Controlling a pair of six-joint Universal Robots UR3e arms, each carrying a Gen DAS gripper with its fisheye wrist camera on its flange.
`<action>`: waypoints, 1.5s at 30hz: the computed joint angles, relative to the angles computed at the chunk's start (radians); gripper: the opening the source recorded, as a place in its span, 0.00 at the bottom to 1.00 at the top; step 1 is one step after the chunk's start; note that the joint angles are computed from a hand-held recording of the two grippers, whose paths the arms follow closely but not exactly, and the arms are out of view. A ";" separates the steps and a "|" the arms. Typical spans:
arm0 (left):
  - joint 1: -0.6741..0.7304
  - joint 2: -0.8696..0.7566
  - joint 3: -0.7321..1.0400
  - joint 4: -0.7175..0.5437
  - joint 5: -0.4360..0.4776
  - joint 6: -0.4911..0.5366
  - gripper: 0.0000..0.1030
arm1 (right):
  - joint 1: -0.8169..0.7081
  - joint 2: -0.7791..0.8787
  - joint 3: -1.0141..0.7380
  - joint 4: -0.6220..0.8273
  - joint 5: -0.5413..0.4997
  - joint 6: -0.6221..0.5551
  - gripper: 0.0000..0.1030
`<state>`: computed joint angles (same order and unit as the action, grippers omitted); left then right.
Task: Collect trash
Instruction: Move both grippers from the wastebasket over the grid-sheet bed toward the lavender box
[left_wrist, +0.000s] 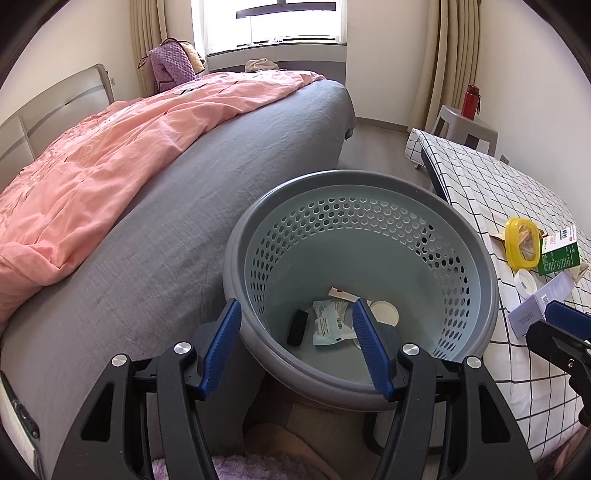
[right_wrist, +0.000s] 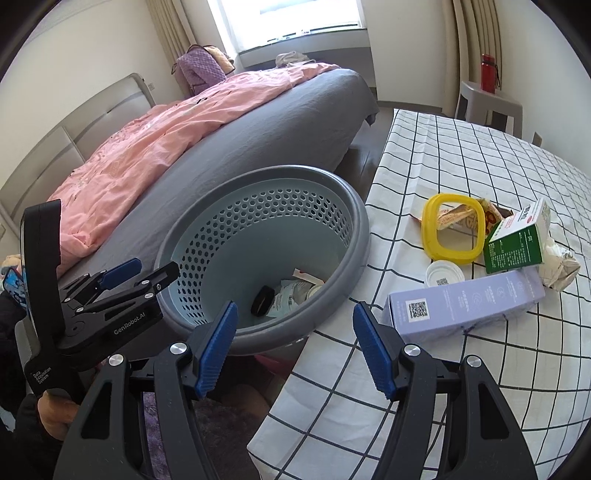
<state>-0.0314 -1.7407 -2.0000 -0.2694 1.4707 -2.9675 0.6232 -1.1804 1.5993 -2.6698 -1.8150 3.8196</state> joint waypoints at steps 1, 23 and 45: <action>-0.004 0.008 -0.005 -0.002 0.002 0.001 0.58 | 0.002 -0.012 0.017 -0.004 -0.002 0.006 0.62; -0.311 0.025 0.063 -0.116 0.054 -0.087 0.58 | -0.075 -0.484 0.584 -0.072 -0.058 0.106 0.67; -0.561 -0.336 0.614 -0.328 0.116 -0.082 0.58 | -0.541 -1.119 0.928 0.157 0.148 -0.163 0.76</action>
<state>-0.5927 -2.0771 -1.3859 -0.5974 1.5872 -3.0494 0.0824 -2.2996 2.5272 -2.5124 -1.6668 3.6564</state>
